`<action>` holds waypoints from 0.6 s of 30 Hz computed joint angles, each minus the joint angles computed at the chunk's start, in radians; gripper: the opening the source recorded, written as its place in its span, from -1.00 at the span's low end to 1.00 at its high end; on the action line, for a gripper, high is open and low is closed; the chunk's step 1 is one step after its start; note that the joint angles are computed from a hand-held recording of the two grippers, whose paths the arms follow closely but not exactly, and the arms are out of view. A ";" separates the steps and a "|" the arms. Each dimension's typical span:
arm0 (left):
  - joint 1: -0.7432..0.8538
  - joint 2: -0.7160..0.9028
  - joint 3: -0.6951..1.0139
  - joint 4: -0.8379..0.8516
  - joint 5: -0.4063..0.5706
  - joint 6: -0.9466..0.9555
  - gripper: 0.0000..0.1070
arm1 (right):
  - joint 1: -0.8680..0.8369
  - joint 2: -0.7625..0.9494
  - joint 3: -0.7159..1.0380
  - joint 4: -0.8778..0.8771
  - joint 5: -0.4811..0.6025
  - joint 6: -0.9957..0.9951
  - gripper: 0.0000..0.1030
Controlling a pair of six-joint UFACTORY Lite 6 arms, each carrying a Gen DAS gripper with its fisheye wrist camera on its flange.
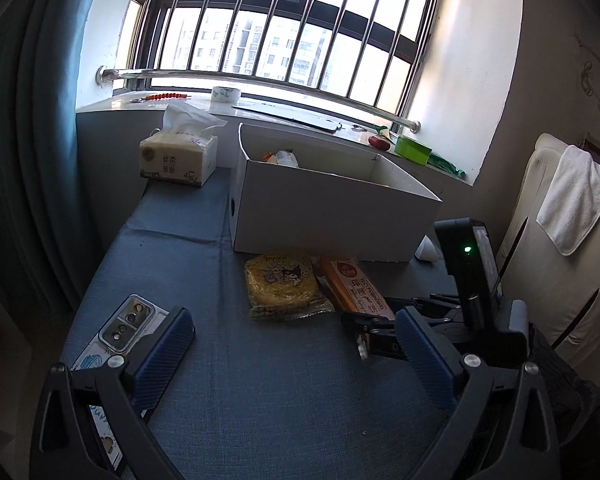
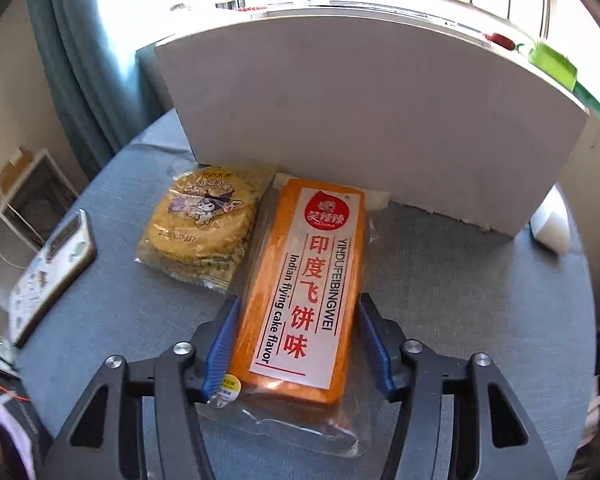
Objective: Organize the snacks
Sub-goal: 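Grasp the orange flying-cake bar with the right tool, then grasp the round cartoon cookie pack with the left tool while the right tool holds the orange bar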
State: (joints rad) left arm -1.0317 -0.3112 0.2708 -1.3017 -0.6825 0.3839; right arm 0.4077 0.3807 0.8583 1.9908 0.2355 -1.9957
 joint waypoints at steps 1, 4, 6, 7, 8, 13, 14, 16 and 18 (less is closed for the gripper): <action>0.015 0.025 0.015 0.021 0.015 -0.006 0.92 | -0.037 -0.031 -0.034 -0.055 0.039 0.041 0.15; 0.084 0.129 0.079 0.114 0.074 -0.039 0.92 | -0.131 -0.164 -0.166 -0.062 0.122 -0.003 0.15; 0.142 0.222 0.146 0.181 0.127 -0.057 0.92 | -0.213 -0.266 -0.252 -0.126 0.183 0.031 0.15; 0.170 0.273 0.184 0.211 0.147 -0.067 0.92 | -0.246 -0.317 -0.286 -0.162 0.204 0.055 0.15; 0.202 0.328 0.231 0.237 0.178 -0.064 0.92 | -0.283 -0.361 -0.314 -0.196 0.227 0.077 0.15; 0.330 0.589 0.468 0.253 0.280 0.011 0.92 | -0.468 -0.511 -0.409 -0.346 0.331 0.165 0.15; 0.348 0.634 0.511 0.255 0.292 0.026 0.92 | -0.504 -0.526 -0.422 -0.366 0.350 0.170 0.15; 0.376 0.728 0.618 0.132 0.330 0.170 0.92 | -0.586 -0.551 -0.426 -0.443 0.395 0.212 0.15; 0.392 0.799 0.702 0.013 0.346 0.300 0.92 | -0.615 -0.549 -0.432 -0.439 0.408 0.206 0.15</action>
